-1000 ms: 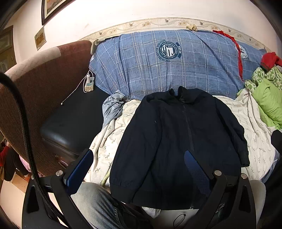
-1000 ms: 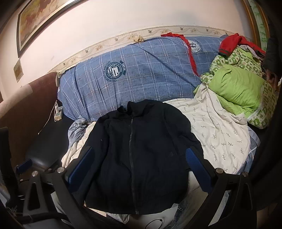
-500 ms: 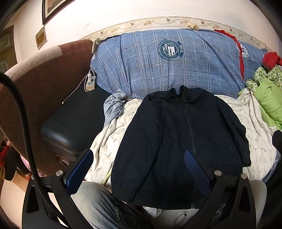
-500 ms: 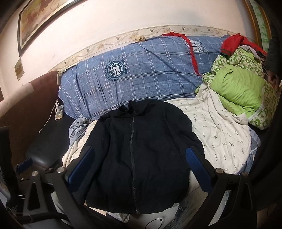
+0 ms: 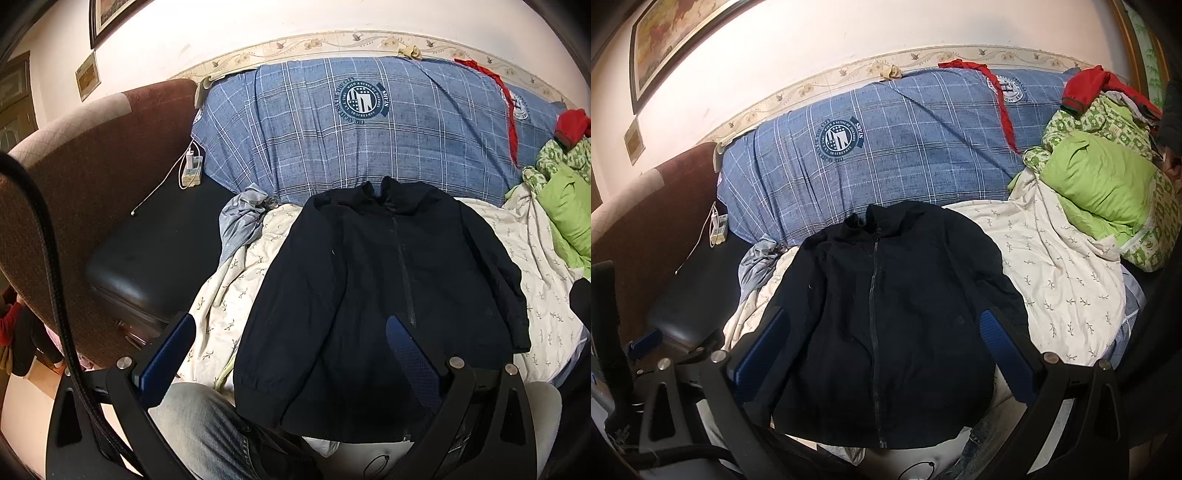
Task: Fold large clothes
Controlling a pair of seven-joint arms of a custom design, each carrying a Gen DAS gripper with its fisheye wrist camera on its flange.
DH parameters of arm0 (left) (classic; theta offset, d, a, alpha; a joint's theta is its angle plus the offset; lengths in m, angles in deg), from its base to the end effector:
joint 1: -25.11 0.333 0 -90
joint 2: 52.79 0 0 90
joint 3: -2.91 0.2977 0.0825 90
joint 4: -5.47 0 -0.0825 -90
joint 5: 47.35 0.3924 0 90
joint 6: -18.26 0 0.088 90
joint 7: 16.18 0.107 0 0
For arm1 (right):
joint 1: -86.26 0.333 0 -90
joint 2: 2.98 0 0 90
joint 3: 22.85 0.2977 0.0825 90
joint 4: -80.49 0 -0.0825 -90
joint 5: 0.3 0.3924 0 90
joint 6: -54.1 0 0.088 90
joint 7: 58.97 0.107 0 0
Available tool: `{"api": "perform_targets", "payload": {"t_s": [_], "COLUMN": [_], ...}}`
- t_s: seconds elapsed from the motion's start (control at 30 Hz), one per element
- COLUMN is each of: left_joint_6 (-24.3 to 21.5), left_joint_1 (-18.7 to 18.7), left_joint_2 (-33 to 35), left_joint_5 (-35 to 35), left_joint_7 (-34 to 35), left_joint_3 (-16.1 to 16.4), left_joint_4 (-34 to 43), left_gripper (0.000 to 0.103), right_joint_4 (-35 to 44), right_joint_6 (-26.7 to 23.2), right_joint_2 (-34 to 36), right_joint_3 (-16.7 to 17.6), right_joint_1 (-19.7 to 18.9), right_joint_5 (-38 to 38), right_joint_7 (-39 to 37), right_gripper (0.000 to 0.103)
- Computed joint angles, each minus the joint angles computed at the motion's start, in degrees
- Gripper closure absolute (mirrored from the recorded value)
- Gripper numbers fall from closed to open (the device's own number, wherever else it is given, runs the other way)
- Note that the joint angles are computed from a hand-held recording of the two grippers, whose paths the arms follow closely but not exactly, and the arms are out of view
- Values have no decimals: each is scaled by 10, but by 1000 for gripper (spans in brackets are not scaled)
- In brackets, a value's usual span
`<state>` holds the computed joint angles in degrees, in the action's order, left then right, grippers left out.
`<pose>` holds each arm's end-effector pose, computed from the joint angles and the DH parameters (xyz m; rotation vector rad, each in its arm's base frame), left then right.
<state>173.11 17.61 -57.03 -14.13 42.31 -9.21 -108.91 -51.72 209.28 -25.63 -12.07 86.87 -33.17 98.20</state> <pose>0.5516 -0.2198 0.5577 -1.4777 1.8600 -0.7054 0.4815 0.1262 0.5636 -1.1693 2.0396 -0.7242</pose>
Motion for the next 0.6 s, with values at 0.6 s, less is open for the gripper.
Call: {"api": "perform_targets", "payload": {"t_s": [0.6], "left_joint_6": [-9], "left_joint_1": [11], "left_joint_2": [73], "left_joint_5": [-76], "left_joint_7": [60], "left_joint_3": [28], "left_joint_4": [43], "left_gripper": [0], "right_joint_4": [4], "right_joint_6": [78], "right_joint_2": [52], "right_joint_3": [-38], "right_joint_1": [23], "right_joint_5": [50], "right_joint_7": [-70], "right_gripper": [0]}}
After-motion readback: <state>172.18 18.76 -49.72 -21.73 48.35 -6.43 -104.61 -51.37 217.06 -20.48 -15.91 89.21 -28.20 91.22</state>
